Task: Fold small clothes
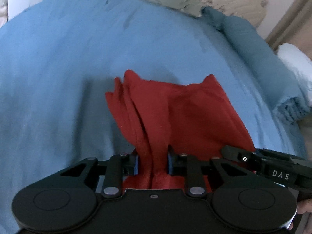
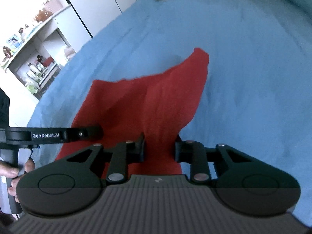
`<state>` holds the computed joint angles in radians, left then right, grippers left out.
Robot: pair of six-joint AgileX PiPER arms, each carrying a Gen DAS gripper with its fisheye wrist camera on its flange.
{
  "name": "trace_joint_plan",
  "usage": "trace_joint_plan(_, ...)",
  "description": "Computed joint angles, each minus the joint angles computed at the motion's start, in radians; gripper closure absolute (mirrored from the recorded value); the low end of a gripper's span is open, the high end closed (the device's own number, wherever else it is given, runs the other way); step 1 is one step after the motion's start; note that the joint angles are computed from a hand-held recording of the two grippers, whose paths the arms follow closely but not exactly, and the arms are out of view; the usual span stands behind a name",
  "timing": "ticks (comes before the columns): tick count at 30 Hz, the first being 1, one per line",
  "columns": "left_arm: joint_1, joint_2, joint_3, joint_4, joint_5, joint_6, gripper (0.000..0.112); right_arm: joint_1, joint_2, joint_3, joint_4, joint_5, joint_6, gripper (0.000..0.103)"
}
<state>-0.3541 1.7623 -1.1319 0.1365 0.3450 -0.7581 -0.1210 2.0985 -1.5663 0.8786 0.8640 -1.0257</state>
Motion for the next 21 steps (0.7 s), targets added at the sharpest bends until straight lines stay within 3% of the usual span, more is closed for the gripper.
trace_joint_plan(5,-0.186,-0.130,0.070,0.312,0.031,-0.427,0.084,-0.128,-0.166,0.119,0.026,0.113,-0.096,0.061)
trace_joint_plan(12,-0.556,-0.100,0.042,0.687,0.234,-0.944,0.084,-0.430,-0.320,0.308,0.013,0.291,-0.304,0.061)
trace_joint_plan(17,-0.672,0.045,-0.029,0.704,0.306,-1.007,0.084,-0.592,-0.316,0.429,-0.032,0.310,-0.489,0.061)
trace_joint_plan(21,-0.712,0.158,-0.087,0.699,0.395,-1.008,0.083,-0.657,-0.272,0.525,-0.021,0.221,-0.648,0.060)
